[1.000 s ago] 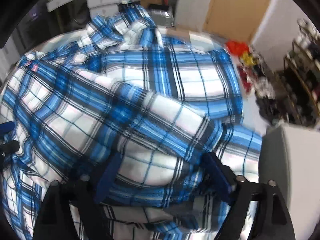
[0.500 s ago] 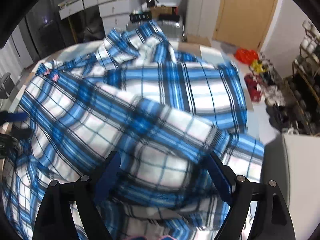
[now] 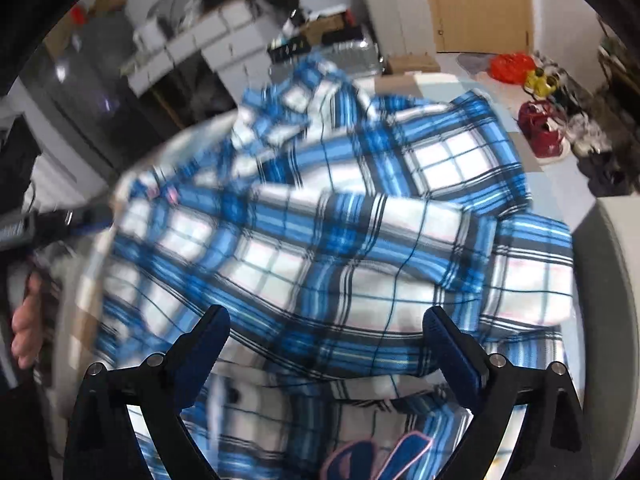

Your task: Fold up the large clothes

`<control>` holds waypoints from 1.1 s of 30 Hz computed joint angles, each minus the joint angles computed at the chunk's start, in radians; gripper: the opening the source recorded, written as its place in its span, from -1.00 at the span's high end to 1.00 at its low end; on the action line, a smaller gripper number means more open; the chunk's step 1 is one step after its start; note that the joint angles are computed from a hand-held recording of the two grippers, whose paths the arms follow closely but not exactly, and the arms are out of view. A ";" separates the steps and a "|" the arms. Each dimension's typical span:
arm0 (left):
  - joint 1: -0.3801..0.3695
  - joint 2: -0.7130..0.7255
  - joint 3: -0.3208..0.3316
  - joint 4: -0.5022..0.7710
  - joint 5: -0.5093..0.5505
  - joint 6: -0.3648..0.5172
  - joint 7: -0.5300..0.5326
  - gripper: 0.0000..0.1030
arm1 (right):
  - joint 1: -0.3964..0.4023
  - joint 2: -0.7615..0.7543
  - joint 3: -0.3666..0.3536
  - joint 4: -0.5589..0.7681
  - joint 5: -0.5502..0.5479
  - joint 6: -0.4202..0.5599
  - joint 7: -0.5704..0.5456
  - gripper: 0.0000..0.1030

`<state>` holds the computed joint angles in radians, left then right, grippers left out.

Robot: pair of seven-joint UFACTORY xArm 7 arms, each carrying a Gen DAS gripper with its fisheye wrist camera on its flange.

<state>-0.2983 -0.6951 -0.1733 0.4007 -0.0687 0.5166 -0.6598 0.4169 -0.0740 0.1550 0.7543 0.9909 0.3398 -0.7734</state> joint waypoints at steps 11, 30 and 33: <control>0.161 0.548 0.015 0.424 0.167 0.053 -0.150 -0.55 | -0.067 0.056 -0.032 0.135 -0.031 0.141 -0.012 -0.91; 0.132 0.566 0.082 0.328 -0.060 -0.150 0.172 0.90 | -0.154 0.217 0.055 0.279 -0.035 0.138 -0.109 -0.90; 0.107 0.479 0.058 0.270 -0.024 -0.146 0.200 0.92 | -0.156 0.201 0.061 0.297 0.001 0.118 -0.097 -0.90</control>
